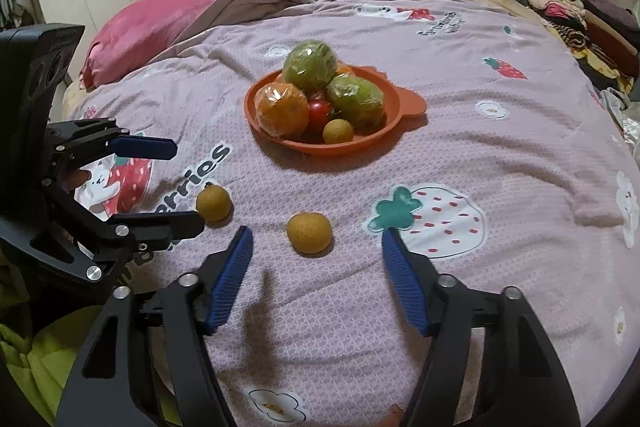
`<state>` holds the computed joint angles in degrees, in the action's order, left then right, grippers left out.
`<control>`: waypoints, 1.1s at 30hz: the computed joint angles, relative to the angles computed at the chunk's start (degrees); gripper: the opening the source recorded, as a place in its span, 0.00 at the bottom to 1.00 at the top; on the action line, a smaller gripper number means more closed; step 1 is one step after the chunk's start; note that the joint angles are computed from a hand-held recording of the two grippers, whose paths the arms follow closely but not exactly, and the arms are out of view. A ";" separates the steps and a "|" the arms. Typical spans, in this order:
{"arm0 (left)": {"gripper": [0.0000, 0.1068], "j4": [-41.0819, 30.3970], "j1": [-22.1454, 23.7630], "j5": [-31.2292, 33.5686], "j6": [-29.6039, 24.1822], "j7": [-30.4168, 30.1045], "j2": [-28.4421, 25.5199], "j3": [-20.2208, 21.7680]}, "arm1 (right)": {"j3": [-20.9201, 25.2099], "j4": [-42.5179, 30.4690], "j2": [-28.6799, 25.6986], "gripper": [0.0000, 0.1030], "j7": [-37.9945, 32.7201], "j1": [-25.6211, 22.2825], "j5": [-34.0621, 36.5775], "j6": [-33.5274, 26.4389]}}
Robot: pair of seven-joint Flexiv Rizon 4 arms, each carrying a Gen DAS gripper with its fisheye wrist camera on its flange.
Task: Organize fruits
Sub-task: 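Grasp a brown fruit with the left tool while right tool grasps another, then carry both brown fruits with both tools over the plate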
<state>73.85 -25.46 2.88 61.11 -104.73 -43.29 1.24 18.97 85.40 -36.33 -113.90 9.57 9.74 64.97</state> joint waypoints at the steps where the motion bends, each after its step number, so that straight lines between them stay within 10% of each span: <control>1: 0.74 0.06 0.14 -0.15 -0.05 0.17 -0.04 -0.21 | 0.30 -0.24 -0.20 0.56 -0.40 -0.16 0.07 -0.48; 10: 0.50 -0.11 1.17 -2.08 -0.18 2.51 -0.90 -1.90 | 0.80 -3.05 -2.31 0.25 -2.59 -0.08 1.63 -4.23; 22: 0.19 -1.32 1.89 -4.81 -0.11 4.86 -2.77 -2.97 | 0.90 -4.13 -2.45 0.25 -3.13 -0.55 4.12 -4.28; 33: 0.18 -0.36 2.95 -6.84 1.95 4.49 -0.96 -2.83 | 1.71 -6.72 -2.31 0.25 -4.74 -1.82 6.38 -3.76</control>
